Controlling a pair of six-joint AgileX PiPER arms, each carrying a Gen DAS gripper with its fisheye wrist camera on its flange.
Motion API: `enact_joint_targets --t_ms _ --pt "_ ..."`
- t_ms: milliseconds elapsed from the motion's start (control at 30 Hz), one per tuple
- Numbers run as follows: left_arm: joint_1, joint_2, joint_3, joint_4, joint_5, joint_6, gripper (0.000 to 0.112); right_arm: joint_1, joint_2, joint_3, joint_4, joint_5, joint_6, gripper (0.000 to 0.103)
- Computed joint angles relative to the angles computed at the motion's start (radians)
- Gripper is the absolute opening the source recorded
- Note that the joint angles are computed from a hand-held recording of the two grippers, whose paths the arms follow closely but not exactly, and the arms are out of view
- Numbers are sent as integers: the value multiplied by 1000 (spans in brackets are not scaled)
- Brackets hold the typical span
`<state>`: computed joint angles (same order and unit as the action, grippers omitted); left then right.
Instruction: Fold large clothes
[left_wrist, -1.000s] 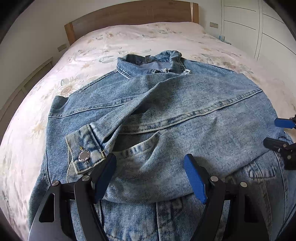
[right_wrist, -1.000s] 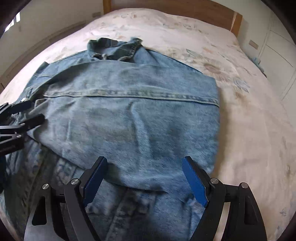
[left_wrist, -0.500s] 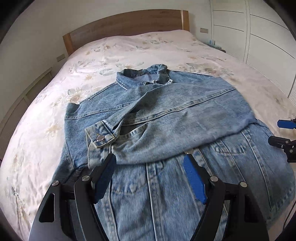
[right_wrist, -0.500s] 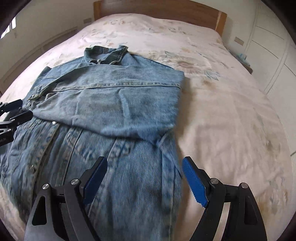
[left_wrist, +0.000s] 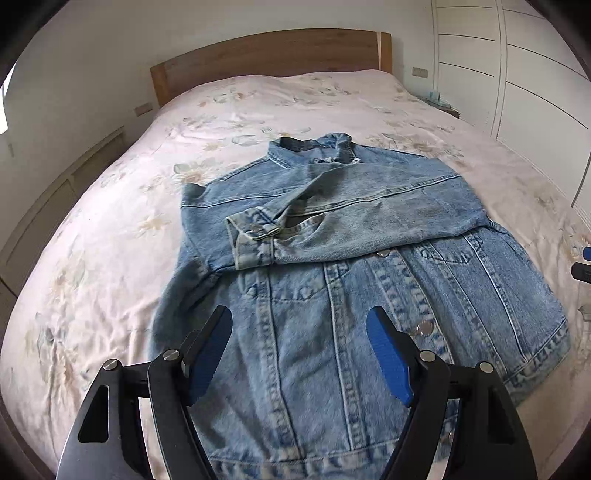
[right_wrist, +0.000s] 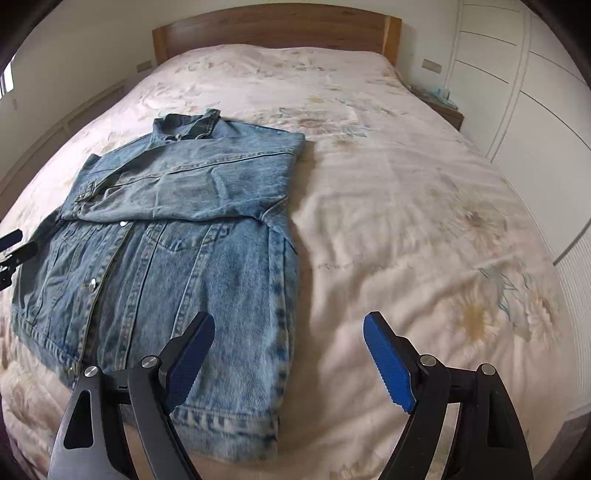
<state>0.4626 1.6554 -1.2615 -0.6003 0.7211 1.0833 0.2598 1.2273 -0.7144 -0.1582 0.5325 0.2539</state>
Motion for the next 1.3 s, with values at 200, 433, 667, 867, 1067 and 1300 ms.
enact_joint_targets --t_ms 200,433,667,867,1067,1300 --pt "82 -71 38 -42 37 56 71 10 -117 33 -12 65 35 84" --pt "228 -107 59 -91 86 115 71 37 -253 50 -28 156 69 84" --pt "414 -38 -36 -52 77 77 71 5 -377 70 3 226 38 84" --pt "537 30 -133 -33 118 28 71 -106 -423 110 126 226 -93 84" --pt "513 36 -91 -4 148 8 71 -108 -406 146 176 196 -107 84" --pt "412 77 -64 2 168 -25 71 -133 -309 181 312 128 -208 84"
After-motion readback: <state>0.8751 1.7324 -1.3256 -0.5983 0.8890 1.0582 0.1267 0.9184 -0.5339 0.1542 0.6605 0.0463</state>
